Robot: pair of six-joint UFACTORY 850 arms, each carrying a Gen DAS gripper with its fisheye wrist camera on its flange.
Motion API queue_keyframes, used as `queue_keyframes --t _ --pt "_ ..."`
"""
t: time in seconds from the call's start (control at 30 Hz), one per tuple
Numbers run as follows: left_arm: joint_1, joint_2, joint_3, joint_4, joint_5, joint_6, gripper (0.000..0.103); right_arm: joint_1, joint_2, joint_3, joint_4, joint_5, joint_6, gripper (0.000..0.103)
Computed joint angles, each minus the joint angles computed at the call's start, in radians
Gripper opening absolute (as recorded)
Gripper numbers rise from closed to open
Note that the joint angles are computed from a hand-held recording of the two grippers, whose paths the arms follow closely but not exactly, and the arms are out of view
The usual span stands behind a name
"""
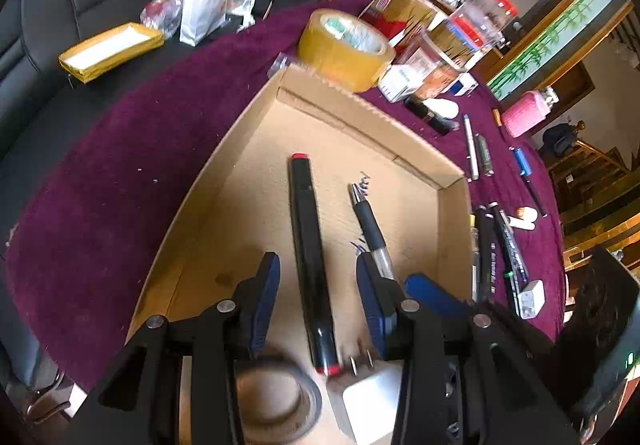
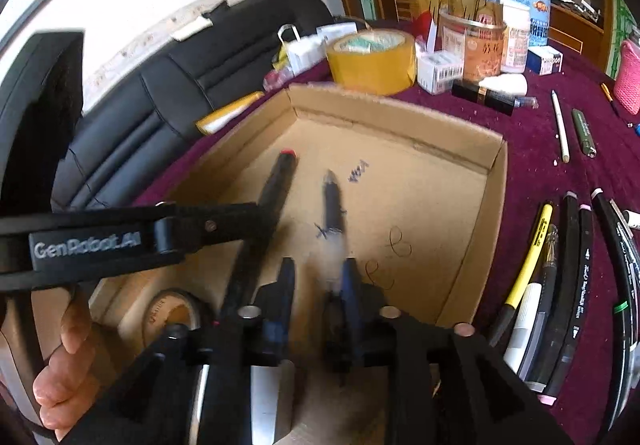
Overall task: Organize rigid objects
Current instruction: 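Carry marker and pen into the cardboard tray and open both grippers, then grasp a second white adapter with the right gripper while the left gripper grasps the green-capped black marker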
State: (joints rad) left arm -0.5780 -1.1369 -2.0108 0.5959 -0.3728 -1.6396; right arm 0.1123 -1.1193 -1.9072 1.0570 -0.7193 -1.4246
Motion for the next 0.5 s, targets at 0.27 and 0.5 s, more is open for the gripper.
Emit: queue_keyframes --t 0.27,0.5 --pt "-0.09 0.122 0.18 0.519 0.013 -0.557 0.047 -0.051 0.047 0.06 0.108 -0.123 -0.103 0.034" --pt "-0.156 0.06 0.052 0.518 0.023 -0.472 0.056 -0.156 0.143 0.194 0.147 -0.184 -0.198 0.037"
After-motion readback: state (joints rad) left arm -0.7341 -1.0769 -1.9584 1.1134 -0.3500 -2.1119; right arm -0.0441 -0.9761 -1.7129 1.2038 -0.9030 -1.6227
